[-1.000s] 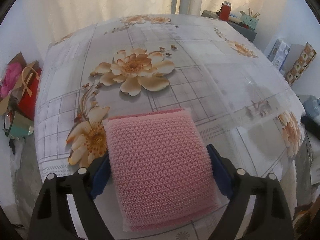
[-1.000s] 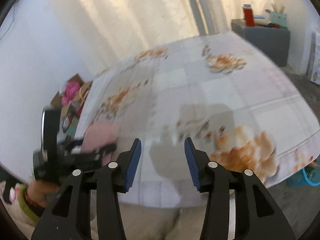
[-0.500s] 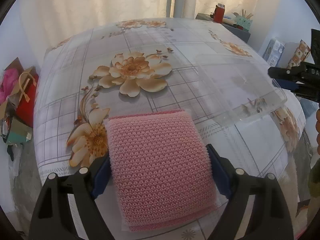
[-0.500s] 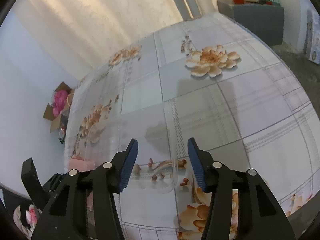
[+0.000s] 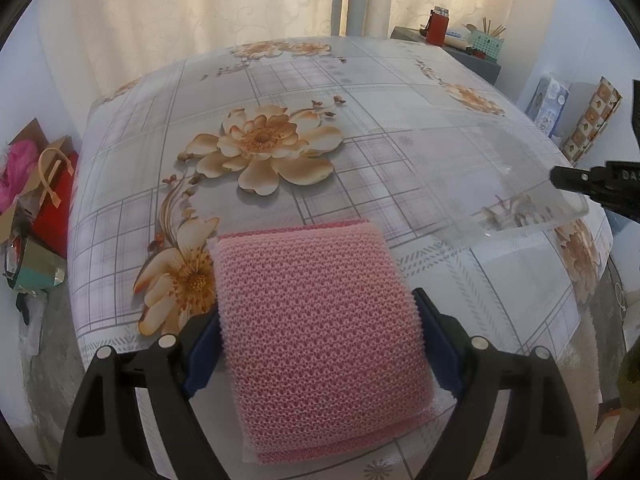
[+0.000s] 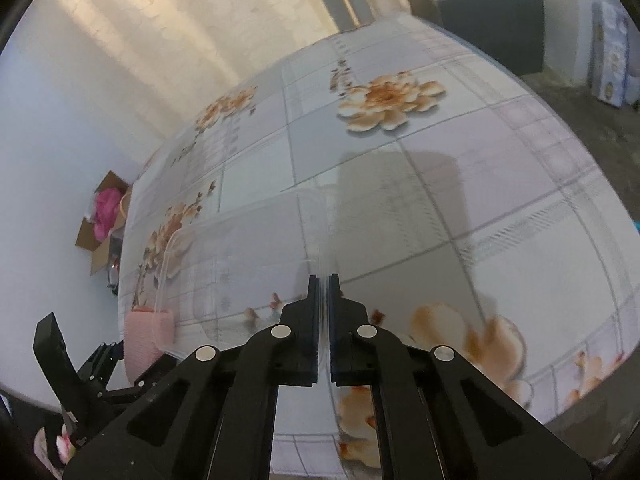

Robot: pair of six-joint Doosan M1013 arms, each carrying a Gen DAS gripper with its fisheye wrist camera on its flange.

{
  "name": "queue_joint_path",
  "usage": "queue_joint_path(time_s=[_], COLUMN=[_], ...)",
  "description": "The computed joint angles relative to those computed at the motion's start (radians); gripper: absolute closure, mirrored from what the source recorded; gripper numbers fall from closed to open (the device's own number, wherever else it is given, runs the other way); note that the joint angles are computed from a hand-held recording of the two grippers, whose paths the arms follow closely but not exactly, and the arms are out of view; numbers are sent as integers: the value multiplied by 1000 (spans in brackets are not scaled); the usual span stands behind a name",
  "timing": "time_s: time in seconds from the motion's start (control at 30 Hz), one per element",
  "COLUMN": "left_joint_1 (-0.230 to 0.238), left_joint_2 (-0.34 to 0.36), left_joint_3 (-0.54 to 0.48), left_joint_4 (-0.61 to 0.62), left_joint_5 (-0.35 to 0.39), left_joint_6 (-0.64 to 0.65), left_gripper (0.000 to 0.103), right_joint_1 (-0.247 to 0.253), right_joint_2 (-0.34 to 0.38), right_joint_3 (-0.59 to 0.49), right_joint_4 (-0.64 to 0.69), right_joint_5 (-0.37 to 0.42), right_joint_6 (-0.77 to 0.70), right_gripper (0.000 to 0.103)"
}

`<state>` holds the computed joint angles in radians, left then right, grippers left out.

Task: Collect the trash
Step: 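Grasp the pink sponge with the left tool while the right tool pinches the clear tray rim, then lift the clear tray off the table with the right tool while the left tool holds the sponge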

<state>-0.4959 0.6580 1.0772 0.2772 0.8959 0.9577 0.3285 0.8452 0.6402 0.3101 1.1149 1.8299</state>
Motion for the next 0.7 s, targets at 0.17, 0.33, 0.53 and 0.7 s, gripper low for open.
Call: queue_joint_path(time_s=[0.17, 0.33, 0.53, 0.7], left_joint_1=[-1, -2, -2, -3], left_joint_2=[4, 5, 5, 5], left_joint_3=[-7, -9, -9, -9], left_joint_4=[5, 8, 9, 10], left_joint_5=[9, 11, 10, 10], left_joint_6=[-1, -3, -1, -1], left_gripper=[19, 19, 19, 19], right_joint_1=[-3, -5, -3, 1], right_joint_2=[-23, -20, -4, 4], right_joint_3=[36, 32, 6, -6], right_joint_4=[-2, 2, -1, -9], right_joint_5=[0, 6, 29, 38], right_joint_6=[-4, 2, 4, 10], right_gripper=[93, 85, 85, 91])
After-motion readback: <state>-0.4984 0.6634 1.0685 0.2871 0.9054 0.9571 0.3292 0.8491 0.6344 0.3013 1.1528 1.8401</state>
